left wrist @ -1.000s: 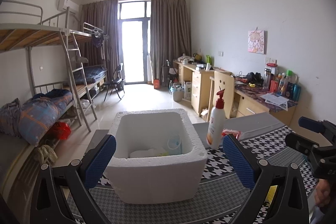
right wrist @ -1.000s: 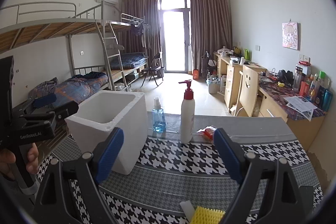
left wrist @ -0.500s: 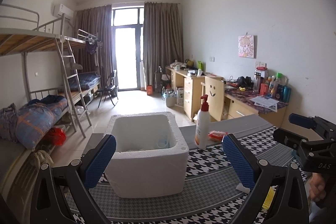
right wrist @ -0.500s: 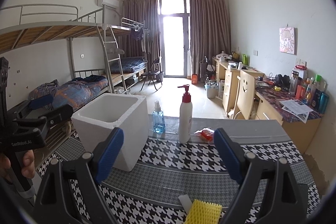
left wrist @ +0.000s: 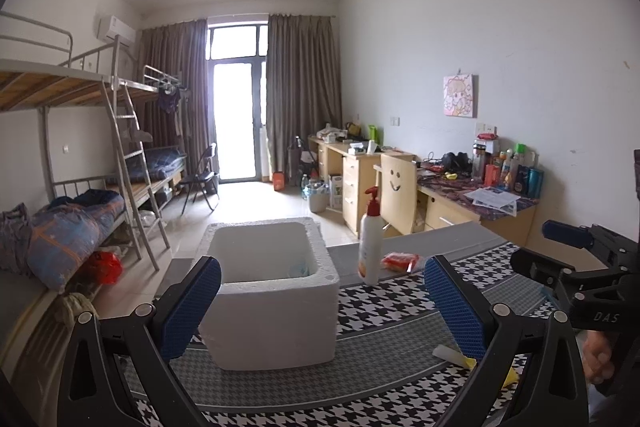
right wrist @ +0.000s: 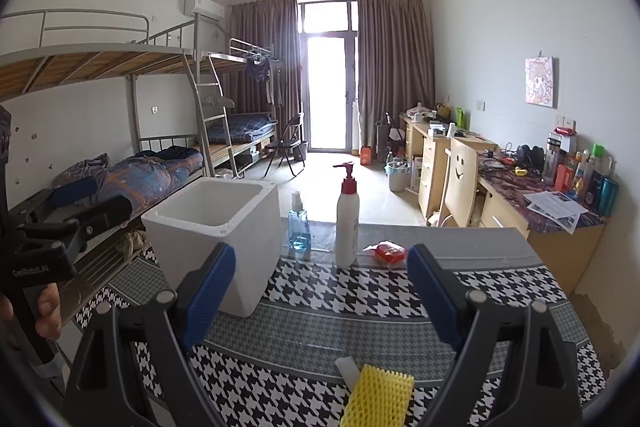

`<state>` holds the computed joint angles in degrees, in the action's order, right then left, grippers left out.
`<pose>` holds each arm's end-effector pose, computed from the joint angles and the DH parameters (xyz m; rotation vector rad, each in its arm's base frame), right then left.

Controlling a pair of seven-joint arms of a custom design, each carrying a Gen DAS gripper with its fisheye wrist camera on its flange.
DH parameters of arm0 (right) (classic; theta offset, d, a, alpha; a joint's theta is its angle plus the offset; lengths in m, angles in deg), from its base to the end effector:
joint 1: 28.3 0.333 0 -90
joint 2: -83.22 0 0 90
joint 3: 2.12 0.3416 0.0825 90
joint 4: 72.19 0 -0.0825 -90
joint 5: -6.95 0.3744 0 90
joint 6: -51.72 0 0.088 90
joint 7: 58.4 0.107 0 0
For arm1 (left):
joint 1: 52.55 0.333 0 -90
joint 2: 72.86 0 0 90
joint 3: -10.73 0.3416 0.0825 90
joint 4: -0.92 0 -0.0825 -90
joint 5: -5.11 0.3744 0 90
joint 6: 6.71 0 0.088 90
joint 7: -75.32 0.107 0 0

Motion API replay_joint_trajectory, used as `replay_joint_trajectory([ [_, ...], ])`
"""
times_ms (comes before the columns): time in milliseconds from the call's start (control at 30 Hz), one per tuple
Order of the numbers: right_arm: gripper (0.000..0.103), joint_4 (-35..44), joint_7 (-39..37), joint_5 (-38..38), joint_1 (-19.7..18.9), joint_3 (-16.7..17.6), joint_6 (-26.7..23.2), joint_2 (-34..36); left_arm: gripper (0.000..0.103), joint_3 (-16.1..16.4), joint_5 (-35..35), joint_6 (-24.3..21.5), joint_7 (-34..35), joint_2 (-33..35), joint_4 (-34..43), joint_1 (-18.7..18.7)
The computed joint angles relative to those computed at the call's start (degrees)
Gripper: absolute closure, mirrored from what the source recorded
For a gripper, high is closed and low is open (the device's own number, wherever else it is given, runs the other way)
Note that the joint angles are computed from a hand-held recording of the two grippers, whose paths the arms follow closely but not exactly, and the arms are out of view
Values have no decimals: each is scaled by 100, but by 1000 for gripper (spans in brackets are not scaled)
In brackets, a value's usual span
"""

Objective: Organize soft objects
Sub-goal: 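Lower the open right tool over the yellow mesh-wrapped sponge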

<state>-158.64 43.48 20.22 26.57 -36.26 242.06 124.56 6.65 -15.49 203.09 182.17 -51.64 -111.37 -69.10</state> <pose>0.6577 0.3791 0.4671 -1.6065 1.2085 -0.8336 0.6246 -0.1791 0.4771 -1.2949 1.5522 -1.1847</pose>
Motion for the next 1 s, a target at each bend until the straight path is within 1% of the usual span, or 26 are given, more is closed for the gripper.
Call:
replay_joint_trajectory([
  [167, 13, -220, -82, 89, 90, -23, 140, -102, 1, -63, 94, 132, -14, -14, -128, -1],
  [300, 13, -382, -258, 290, 218, -95, 216, -157, 1, -185, 299, 171, -182, -44, -230, 114],
  [367, 13, -447, -357, 385, 237, -80, 256, -189, 1, -332, 611, 166, -434, -84, -310, 292],
  [433, 13, -515, -456, 500, 294, -101, 273, -215, 1, -387, 800, 209, -611, -109, -378, 364],
  [533, 13, -594, -592, 637, 293, -45, 306, -258, 1, -442, 1068, 237, -842, -140, -458, 463],
  [667, 13, -733, -760, 829, 272, 55, 412, -331, 1, -379, 1086, 259, -863, -138, -496, 372],
  [767, 13, -811, -915, 1039, 300, 64, 478, -354, 1, -348, 1054, 249, -843, -92, -474, 307],
  [800, 13, -836, -975, 1112, 325, 48, 495, -355, 1, -341, 1038, 264, -837, -71, -465, 289],
  [900, 13, -891, -1140, 1418, 515, -152, 542, -282, 1, -264, 860, 327, -694, -15, -426, 152],
  [1000, 13, -954, -1324, 1637, 552, -136, 608, -282, 1, -327, 947, 362, -735, 11, -449, 204],
])
